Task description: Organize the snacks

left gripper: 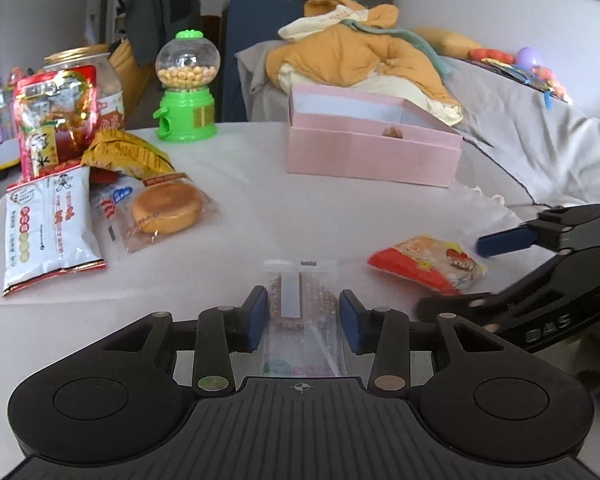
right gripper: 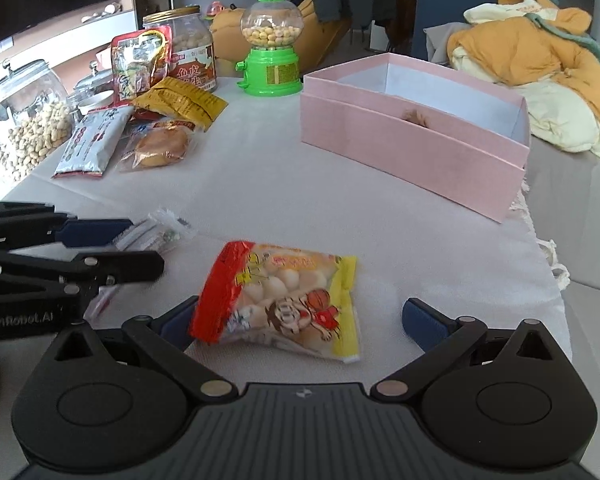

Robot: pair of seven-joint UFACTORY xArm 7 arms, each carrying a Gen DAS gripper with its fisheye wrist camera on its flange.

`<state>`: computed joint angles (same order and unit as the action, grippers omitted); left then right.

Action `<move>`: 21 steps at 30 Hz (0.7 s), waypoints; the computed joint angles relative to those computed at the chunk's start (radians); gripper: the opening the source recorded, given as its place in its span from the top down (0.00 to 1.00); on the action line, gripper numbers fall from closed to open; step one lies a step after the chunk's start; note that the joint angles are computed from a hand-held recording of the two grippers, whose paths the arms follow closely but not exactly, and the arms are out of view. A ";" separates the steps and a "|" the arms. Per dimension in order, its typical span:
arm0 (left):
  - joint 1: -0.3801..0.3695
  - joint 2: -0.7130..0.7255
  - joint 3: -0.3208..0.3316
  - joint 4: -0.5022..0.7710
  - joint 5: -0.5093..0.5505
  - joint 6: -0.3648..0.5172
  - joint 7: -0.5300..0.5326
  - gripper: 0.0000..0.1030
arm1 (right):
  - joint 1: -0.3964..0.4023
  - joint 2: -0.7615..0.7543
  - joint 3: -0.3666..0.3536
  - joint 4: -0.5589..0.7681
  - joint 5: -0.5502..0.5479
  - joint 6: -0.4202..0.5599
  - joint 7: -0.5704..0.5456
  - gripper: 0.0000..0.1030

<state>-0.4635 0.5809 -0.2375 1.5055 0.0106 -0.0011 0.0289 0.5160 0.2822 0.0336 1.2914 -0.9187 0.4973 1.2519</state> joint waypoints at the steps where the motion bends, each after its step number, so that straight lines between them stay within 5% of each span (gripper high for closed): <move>1: 0.001 -0.002 -0.001 -0.003 0.000 -0.001 0.000 0.56 | -0.007 -0.015 0.003 -0.018 0.011 -0.003 -0.017 0.00; 4: 0.014 -0.001 -0.017 -0.005 -0.004 -0.003 0.003 0.56 | -0.009 -0.072 0.007 -0.065 0.023 0.091 0.008 0.00; 8: 0.037 0.004 -0.044 -0.003 -0.013 -0.004 0.014 0.56 | 0.059 -0.091 0.006 -0.046 -0.083 0.404 0.119 0.00; 11: 0.033 0.005 -0.040 -0.001 -0.014 -0.003 0.016 0.56 | -0.042 -0.134 0.087 -0.097 -0.039 0.279 0.134 0.00; 15: 0.035 0.006 -0.041 0.000 -0.015 -0.003 0.020 0.56 | -0.080 -0.110 0.079 -0.102 0.074 0.073 0.101 0.00; 21: 0.017 0.002 -0.021 -0.002 -0.011 -0.003 0.015 0.55 | -0.022 0.063 0.032 0.112 0.089 0.159 0.034 0.00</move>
